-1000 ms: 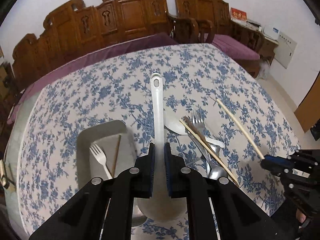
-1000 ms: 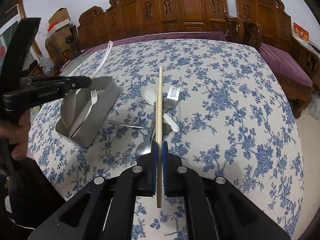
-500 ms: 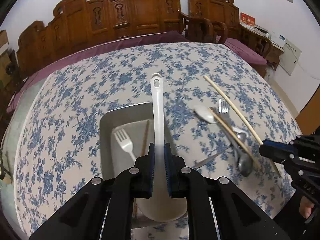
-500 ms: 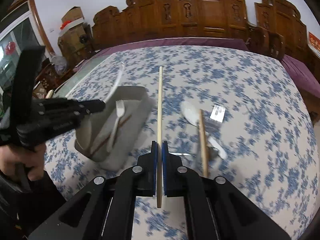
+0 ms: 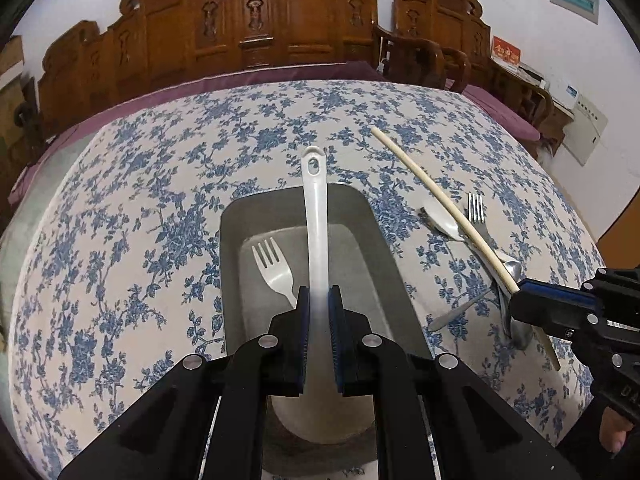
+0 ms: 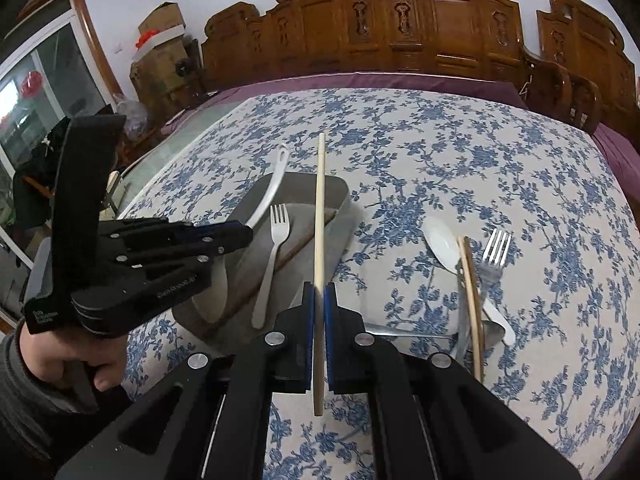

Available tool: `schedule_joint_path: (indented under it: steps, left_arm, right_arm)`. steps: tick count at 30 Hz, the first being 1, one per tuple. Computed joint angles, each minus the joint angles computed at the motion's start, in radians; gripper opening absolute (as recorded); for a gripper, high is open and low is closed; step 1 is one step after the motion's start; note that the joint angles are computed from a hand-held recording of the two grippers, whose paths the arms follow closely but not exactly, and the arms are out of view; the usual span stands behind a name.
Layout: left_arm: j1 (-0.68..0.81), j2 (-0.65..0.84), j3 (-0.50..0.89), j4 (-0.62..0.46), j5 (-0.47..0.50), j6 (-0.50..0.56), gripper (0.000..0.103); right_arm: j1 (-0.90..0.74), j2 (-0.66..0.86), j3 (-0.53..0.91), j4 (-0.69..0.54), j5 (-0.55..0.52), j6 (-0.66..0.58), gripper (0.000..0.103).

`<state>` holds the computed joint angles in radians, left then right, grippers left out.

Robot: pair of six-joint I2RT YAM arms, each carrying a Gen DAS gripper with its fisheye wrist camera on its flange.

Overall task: Organize utensils
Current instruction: 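Carry the white spoon into the grey tray and open the left tool, then lower the bamboo chopstick into the grey tray and open the right tool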

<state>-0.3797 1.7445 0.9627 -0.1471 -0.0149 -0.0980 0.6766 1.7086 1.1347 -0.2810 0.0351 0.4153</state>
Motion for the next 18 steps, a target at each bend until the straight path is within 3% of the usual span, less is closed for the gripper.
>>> schedule_joint_path:
  steps: [7, 18]
  left_arm:
    - [0.054, 0.016, -0.002, 0.009, 0.046, -0.011, 0.009]
    - [0.148, -0.089, -0.044, 0.019, 0.082, 0.029, 0.017]
  right_arm:
    - [0.017, 0.063, 0.062, -0.01, 0.001, 0.012, 0.006]
    - [0.07, 0.201, 0.204, -0.042, 0.008, 0.041, 0.006]
